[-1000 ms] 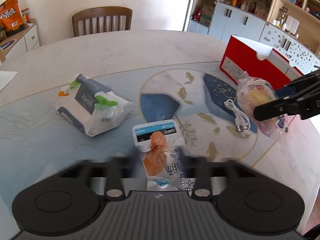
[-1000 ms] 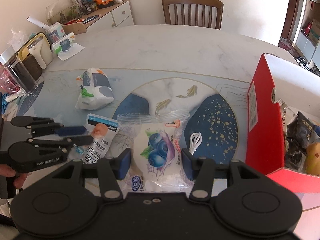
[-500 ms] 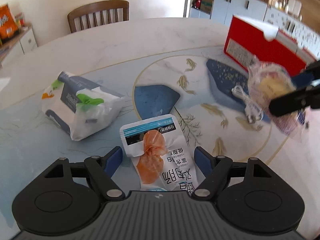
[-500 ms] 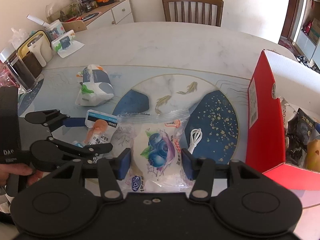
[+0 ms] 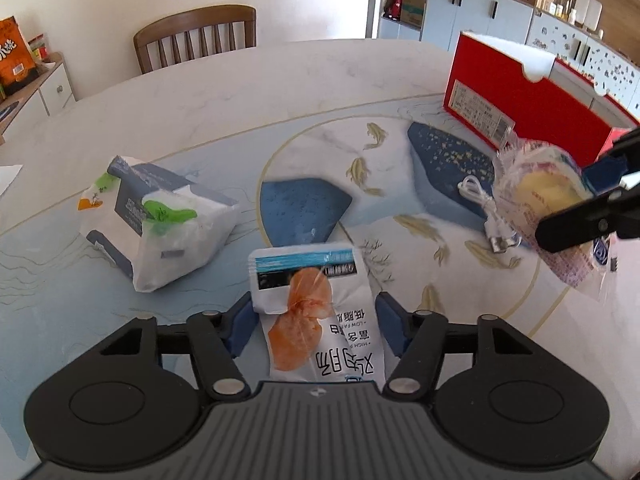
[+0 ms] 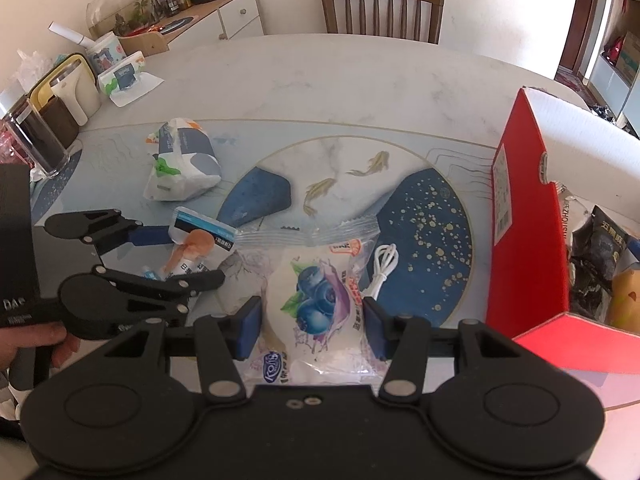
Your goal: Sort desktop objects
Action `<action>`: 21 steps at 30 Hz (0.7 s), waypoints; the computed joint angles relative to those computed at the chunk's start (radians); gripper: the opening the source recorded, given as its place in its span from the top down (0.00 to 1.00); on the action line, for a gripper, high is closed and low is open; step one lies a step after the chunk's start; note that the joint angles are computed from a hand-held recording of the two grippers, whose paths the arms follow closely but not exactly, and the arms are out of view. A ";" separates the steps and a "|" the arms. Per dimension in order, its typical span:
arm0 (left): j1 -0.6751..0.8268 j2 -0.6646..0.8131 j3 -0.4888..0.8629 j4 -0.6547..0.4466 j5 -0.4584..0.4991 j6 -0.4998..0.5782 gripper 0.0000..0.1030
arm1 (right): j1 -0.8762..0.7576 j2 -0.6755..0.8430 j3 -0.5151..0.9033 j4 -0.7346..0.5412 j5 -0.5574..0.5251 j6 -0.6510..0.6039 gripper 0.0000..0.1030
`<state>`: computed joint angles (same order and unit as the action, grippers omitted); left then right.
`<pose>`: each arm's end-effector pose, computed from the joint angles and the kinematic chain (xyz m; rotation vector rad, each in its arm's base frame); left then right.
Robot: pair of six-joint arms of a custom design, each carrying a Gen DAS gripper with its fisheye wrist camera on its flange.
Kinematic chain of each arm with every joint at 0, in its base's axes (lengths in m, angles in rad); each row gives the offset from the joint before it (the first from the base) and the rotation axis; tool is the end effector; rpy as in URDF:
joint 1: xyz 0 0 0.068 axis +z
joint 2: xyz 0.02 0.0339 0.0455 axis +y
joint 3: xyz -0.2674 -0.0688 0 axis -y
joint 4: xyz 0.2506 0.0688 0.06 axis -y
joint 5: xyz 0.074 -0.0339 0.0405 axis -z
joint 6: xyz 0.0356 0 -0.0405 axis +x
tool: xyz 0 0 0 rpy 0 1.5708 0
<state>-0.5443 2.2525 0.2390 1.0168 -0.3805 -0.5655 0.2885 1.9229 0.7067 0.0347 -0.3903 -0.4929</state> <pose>0.1724 -0.0889 -0.0209 -0.1660 2.4594 0.0201 0.2800 0.0972 0.0514 -1.1167 2.4372 0.4729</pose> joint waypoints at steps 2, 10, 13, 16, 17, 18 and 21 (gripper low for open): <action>0.008 -0.029 -0.011 -0.015 0.012 -0.005 0.41 | -0.011 -0.007 0.002 -0.013 -0.002 -0.008 0.50; -0.013 -0.170 -0.057 -0.096 0.032 -0.043 0.41 | -0.069 -0.055 -0.003 -0.061 -0.030 -0.055 0.50; -0.032 -0.268 -0.062 -0.179 0.038 -0.051 0.41 | -0.092 -0.080 -0.005 -0.086 -0.036 -0.072 0.50; -0.056 -0.362 -0.052 -0.274 0.036 -0.057 0.41 | -0.119 -0.101 -0.007 -0.112 -0.042 -0.092 0.50; -0.061 -0.387 -0.048 -0.298 0.040 -0.059 0.41 | -0.127 -0.106 -0.009 -0.118 -0.044 -0.098 0.50; -0.069 -0.412 -0.044 -0.321 0.041 -0.064 0.41 | -0.136 -0.112 -0.011 -0.125 -0.047 -0.104 0.50; -0.099 -0.483 -0.026 -0.394 0.037 -0.065 0.41 | -0.169 -0.132 -0.017 -0.148 -0.062 -0.126 0.50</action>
